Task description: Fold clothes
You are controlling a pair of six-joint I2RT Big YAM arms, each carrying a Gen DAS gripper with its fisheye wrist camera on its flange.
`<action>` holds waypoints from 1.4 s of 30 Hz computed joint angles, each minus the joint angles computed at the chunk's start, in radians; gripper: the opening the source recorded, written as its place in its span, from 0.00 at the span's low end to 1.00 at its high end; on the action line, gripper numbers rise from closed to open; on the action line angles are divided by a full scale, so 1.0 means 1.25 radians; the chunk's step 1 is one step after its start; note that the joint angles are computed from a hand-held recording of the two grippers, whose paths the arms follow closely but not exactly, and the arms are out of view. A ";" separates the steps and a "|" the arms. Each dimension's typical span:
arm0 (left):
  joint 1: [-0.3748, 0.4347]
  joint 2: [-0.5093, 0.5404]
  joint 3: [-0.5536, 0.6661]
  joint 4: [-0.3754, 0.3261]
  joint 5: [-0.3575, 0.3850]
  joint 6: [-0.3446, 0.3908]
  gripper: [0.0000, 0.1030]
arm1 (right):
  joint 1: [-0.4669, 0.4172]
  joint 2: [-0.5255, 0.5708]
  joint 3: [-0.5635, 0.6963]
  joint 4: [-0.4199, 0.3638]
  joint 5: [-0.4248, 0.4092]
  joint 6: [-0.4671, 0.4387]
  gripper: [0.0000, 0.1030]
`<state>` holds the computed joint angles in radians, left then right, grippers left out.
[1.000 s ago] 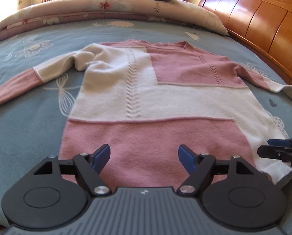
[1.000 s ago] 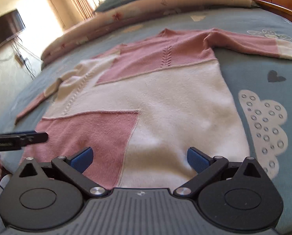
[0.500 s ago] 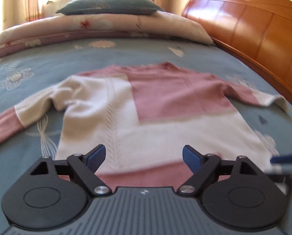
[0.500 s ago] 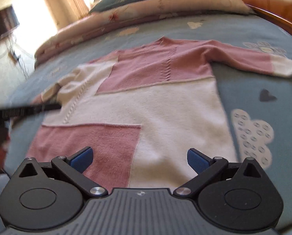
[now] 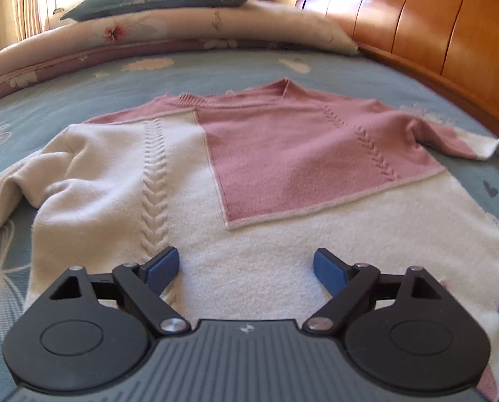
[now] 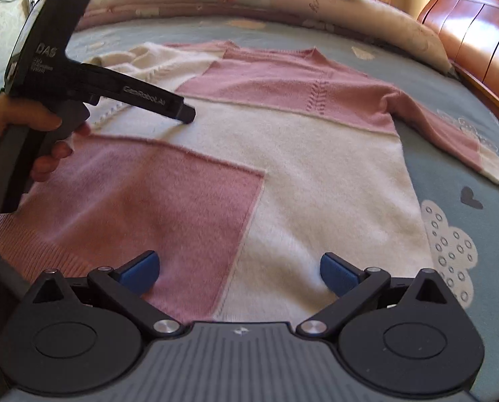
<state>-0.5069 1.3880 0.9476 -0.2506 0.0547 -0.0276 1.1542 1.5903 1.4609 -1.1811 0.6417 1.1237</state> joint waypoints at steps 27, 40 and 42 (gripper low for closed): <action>0.082 0.017 0.002 0.047 0.027 -0.057 0.95 | -0.394 -0.007 0.058 0.287 -0.225 -0.282 0.97; 0.090 0.016 -0.004 0.058 0.052 -0.048 0.96 | -0.559 0.230 0.383 0.146 -0.271 -0.831 0.60; 0.092 0.015 0.003 0.049 0.067 -0.054 0.96 | -0.578 0.255 0.399 0.146 -0.308 -0.863 0.60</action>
<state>-0.3916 1.4073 0.9509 -0.1896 0.1383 -0.0945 0.4315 1.9094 1.9599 -0.9981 0.2566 0.0446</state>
